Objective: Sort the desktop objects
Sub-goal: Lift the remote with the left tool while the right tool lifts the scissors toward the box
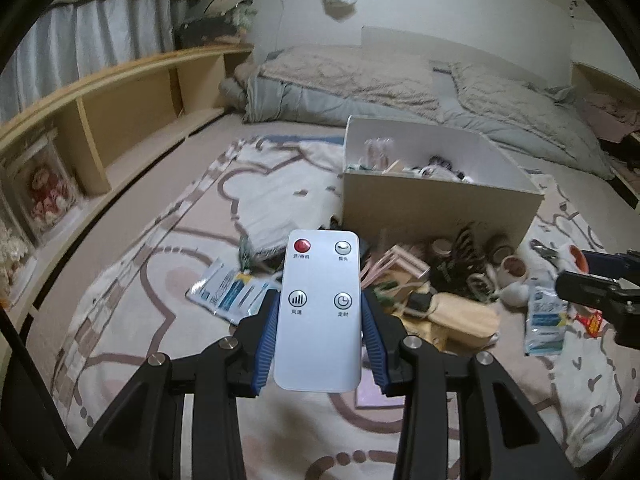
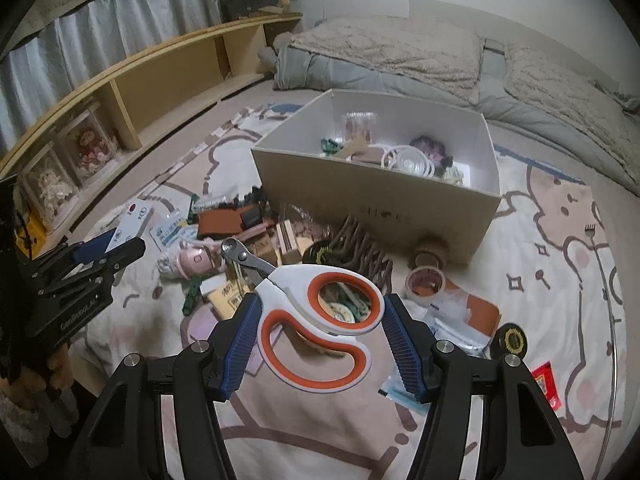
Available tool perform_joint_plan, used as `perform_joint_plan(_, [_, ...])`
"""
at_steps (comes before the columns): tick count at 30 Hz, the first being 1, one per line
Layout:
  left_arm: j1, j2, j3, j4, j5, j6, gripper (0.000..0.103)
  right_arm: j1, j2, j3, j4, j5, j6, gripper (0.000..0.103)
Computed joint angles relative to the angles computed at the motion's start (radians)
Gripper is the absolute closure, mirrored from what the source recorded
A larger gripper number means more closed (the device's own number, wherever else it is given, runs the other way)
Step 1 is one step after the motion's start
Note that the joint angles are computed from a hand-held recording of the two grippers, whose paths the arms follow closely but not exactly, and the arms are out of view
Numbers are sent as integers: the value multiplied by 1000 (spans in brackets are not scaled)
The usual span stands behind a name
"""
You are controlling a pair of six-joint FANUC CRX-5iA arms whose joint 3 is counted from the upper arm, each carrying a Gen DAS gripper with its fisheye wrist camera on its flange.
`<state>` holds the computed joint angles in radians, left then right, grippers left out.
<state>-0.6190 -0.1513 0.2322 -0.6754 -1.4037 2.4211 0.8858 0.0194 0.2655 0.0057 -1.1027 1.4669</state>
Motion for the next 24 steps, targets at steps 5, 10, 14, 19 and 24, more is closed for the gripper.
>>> perform_joint_plan(5, [-28,21,52,-23,4,-9,63,5,0,11,28,24,-23,40])
perform_joint_plan(10, [-48,40,107,-55,1,-32,63,9,-4,19,57,56,-50,40])
perform_joint_plan(14, [-56,55,147,-81,-5,-55,63,3,3,44,63,67,-66,40])
perform_joint_plan(19, [-48,73,195,-87,0,-74,63,-9,16,80,63,76,-94,40])
perform_joint_plan(24, [-23,98,244,-79,19,-98,64,-11,24,98,80,96,-113,40])
